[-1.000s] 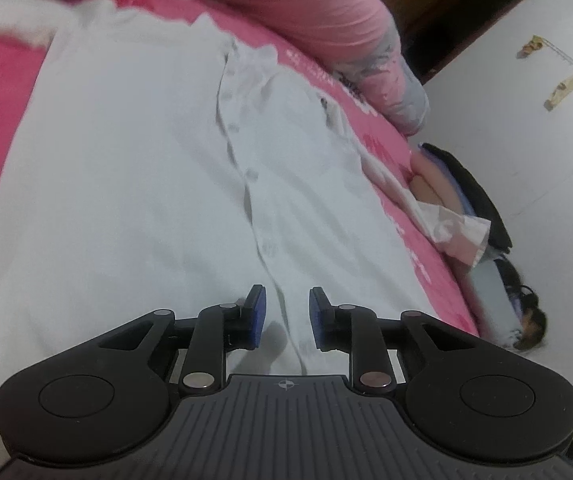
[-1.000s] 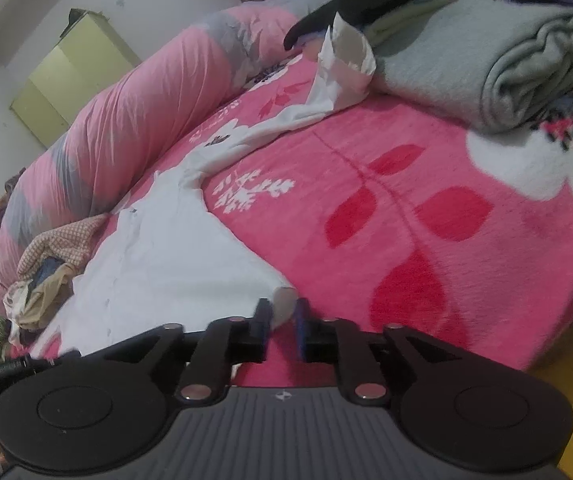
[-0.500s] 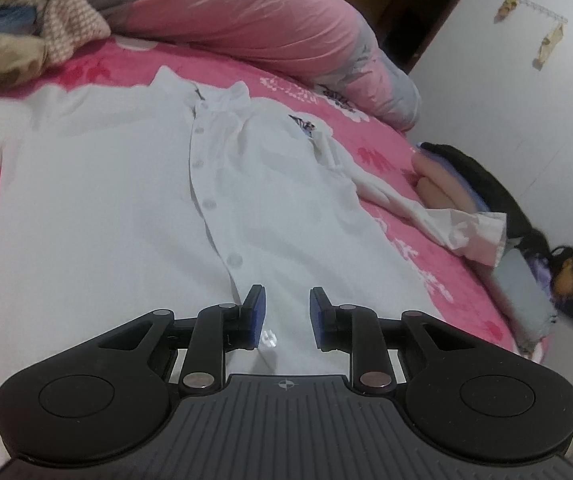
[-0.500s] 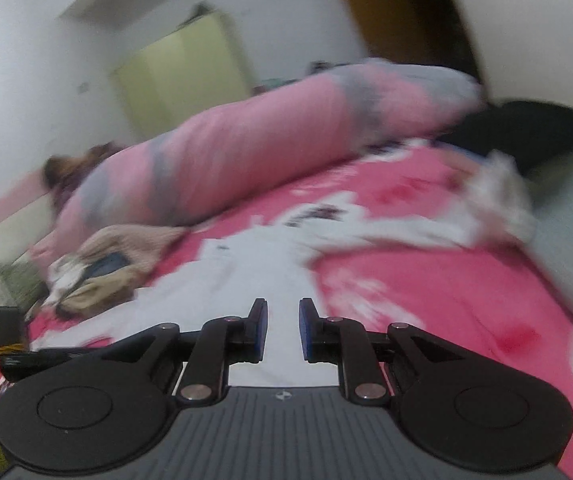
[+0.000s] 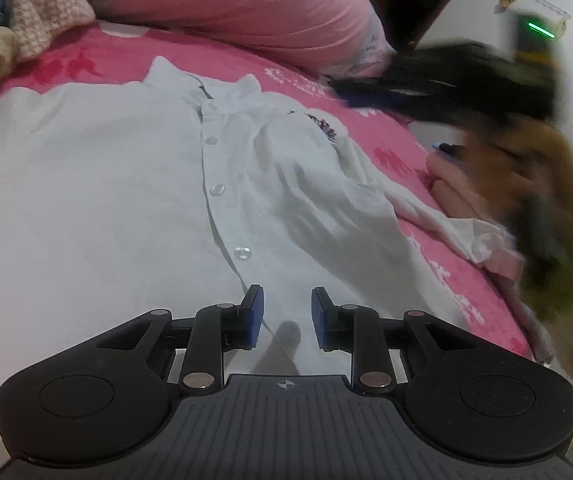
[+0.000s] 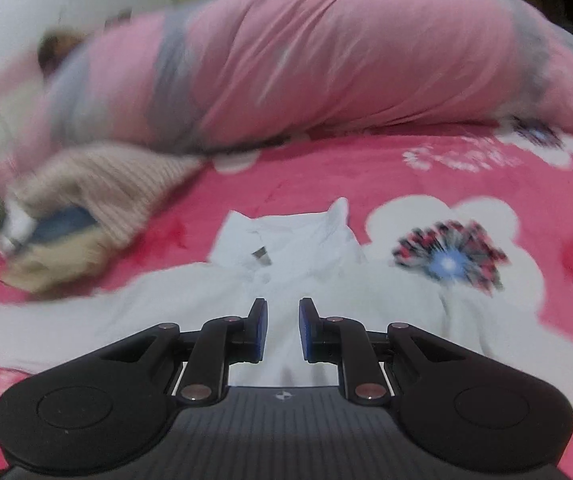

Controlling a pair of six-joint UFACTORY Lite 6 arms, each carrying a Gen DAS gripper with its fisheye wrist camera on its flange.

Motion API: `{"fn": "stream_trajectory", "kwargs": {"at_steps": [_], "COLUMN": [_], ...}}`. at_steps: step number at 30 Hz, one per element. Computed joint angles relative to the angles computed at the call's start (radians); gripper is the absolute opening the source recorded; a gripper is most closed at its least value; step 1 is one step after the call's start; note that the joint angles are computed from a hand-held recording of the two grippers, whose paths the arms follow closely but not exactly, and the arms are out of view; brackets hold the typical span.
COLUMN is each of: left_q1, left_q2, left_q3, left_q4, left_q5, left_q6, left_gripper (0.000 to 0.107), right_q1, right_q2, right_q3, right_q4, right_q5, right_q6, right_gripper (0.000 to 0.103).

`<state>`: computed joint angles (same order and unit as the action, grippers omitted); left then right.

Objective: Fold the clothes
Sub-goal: 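Pinch the shirt collar with the right gripper and tug it flat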

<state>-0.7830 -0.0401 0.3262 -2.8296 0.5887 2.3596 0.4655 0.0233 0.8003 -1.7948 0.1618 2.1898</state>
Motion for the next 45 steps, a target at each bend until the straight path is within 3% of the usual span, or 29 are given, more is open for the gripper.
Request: {"fn": "stream_trajectory", "kwargs": {"at_steps": [5, 11, 16, 26, 28, 30, 32, 36, 37, 41, 45], "left_q1": [0.127, 0.210, 0.228, 0.180, 0.171, 0.153, 0.141, 0.126, 0.127, 0.116, 0.098], "left_q2": [0.134, 0.263, 0.269, 0.228, 0.207, 0.203, 0.197, 0.167, 0.163, 0.160, 0.171], "left_q3": [0.037, 0.060, 0.038, 0.005, -0.006, -0.011, -0.016, -0.028, -0.030, -0.026, -0.030], "left_q4": [0.191, 0.268, 0.290, 0.229, 0.220, 0.196, 0.179, 0.163, 0.164, 0.151, 0.122], "left_q5": [0.159, 0.293, 0.337, 0.331, 0.322, 0.323, 0.322, 0.305, 0.304, 0.297, 0.309], "left_q6": [-0.079, -0.116, -0.142, -0.126, -0.124, -0.113, -0.105, -0.102, -0.103, -0.105, -0.095], "left_gripper": [0.026, 0.027, 0.027, 0.027, 0.027, 0.029, 0.029, 0.029, 0.029, 0.029, 0.029], "right_q1": [0.021, 0.018, 0.022, 0.044, 0.044, 0.046, 0.042, 0.032, 0.030, 0.024, 0.021], "right_q2": [0.399, 0.710, 0.773, 0.826, 0.830, 0.837, 0.841, 0.840, 0.828, 0.783, 0.785], "right_q3": [0.292, 0.604, 0.675, 0.733, 0.740, 0.747, 0.740, 0.729, 0.710, 0.650, 0.680], "right_q4": [-0.295, -0.052, 0.009, 0.097, 0.103, 0.096, 0.035, -0.061, -0.124, -0.295, -0.310], "right_q5": [0.101, 0.109, 0.118, 0.170, 0.171, 0.184, 0.183, 0.183, 0.193, 0.235, 0.240], "right_q6": [0.102, -0.233, -0.336, -0.491, -0.499, -0.488, -0.416, -0.273, -0.192, 0.029, 0.033], "right_gripper": [0.018, 0.018, 0.018, 0.023, 0.039, 0.044, 0.042, 0.007, 0.004, 0.003, 0.003]}}
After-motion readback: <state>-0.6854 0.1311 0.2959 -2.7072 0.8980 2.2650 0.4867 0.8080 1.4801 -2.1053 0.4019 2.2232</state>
